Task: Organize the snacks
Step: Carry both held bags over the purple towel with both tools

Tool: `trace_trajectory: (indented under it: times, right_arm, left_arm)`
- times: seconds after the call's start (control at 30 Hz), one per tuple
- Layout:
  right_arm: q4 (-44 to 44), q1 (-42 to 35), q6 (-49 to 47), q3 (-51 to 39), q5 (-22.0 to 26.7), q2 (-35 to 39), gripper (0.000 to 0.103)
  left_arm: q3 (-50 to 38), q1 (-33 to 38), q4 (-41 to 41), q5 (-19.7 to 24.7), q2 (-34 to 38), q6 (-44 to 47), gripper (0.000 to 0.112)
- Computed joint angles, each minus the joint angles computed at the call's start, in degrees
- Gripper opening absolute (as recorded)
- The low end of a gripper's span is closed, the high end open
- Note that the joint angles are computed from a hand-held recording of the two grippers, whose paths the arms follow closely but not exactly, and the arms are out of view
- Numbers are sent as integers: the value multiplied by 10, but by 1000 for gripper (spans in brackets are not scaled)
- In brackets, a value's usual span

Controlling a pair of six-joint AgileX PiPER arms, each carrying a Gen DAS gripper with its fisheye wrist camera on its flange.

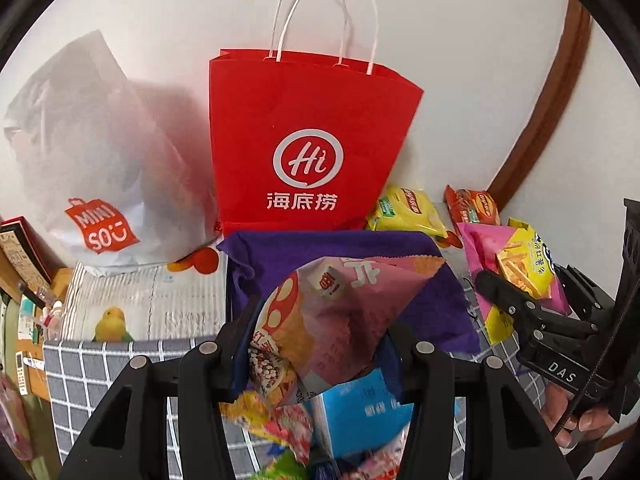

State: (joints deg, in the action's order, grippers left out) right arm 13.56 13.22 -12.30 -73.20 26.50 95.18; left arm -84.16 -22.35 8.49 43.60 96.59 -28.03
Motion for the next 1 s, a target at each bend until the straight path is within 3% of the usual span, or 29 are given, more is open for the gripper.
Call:
trace_trajectory:
  times: [0.2,0.43,0.57,0.63,1.0]
  right_arm:
    - [-12,-5,12,-88,21,75,74]
    - [0,-14,2,-151,23,148,74]
    - [-20,-17,13,-191,50,204,74]
    - [-31,-18,18,-198,48,222,74]
    - [-58,-12,48,-275,101,319,74]
  left_arm:
    - [-73,24,-17,13,67,39,49]
    - [-103,48,-39,-9,126,62,49]
    - [-101,59,-58,-23,160,79,49]
    - [-126,62,-59,-2,188,88,49]
    - [-150,78,-62,16,229,84,49]
